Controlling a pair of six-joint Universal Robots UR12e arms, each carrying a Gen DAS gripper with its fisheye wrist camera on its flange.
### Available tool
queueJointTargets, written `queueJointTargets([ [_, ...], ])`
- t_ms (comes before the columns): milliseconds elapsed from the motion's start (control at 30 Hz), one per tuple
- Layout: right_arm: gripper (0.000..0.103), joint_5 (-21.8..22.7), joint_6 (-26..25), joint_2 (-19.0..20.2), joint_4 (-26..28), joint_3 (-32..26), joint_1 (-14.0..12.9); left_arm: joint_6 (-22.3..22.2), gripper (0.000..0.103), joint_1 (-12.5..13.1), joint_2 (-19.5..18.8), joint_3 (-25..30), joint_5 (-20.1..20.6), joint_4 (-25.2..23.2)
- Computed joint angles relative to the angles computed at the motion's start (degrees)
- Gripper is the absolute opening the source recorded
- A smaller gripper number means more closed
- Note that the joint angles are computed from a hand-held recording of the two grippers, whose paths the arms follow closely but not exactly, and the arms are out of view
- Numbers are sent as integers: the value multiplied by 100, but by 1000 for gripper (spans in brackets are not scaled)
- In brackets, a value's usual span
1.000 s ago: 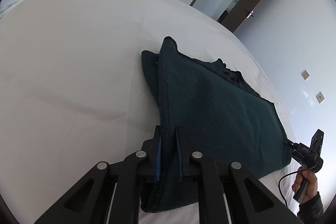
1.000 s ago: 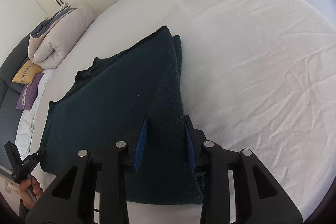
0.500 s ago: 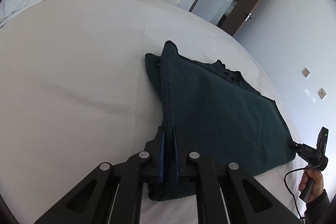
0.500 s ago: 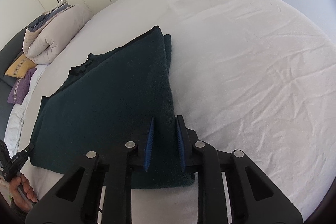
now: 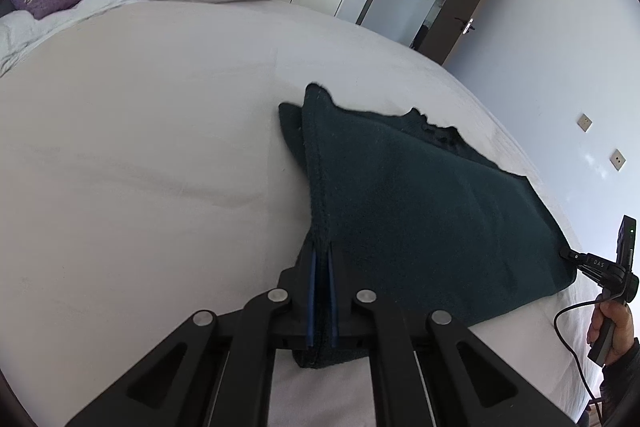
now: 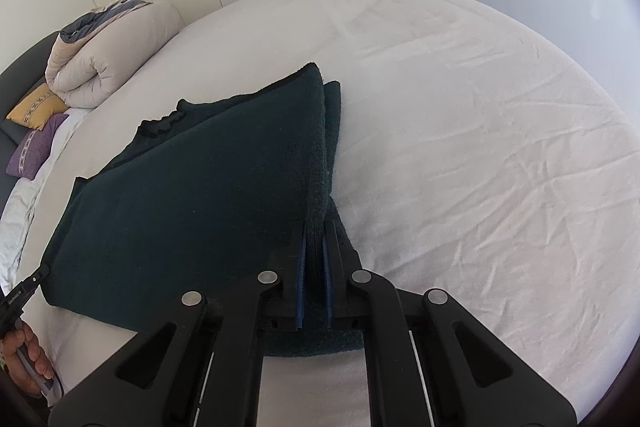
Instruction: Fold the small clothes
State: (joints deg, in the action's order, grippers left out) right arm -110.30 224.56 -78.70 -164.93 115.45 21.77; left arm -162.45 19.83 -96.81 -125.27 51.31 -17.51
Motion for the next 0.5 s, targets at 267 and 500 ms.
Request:
queueJointTargets([
  [267, 6, 481, 244, -6, -160, 205, -216, 72, 6, 14, -64, 93, -26, -440],
  [500, 7, 499, 707, -183, -379, 375, -218, -377, 37, -9, 180, 58, 475, -120],
])
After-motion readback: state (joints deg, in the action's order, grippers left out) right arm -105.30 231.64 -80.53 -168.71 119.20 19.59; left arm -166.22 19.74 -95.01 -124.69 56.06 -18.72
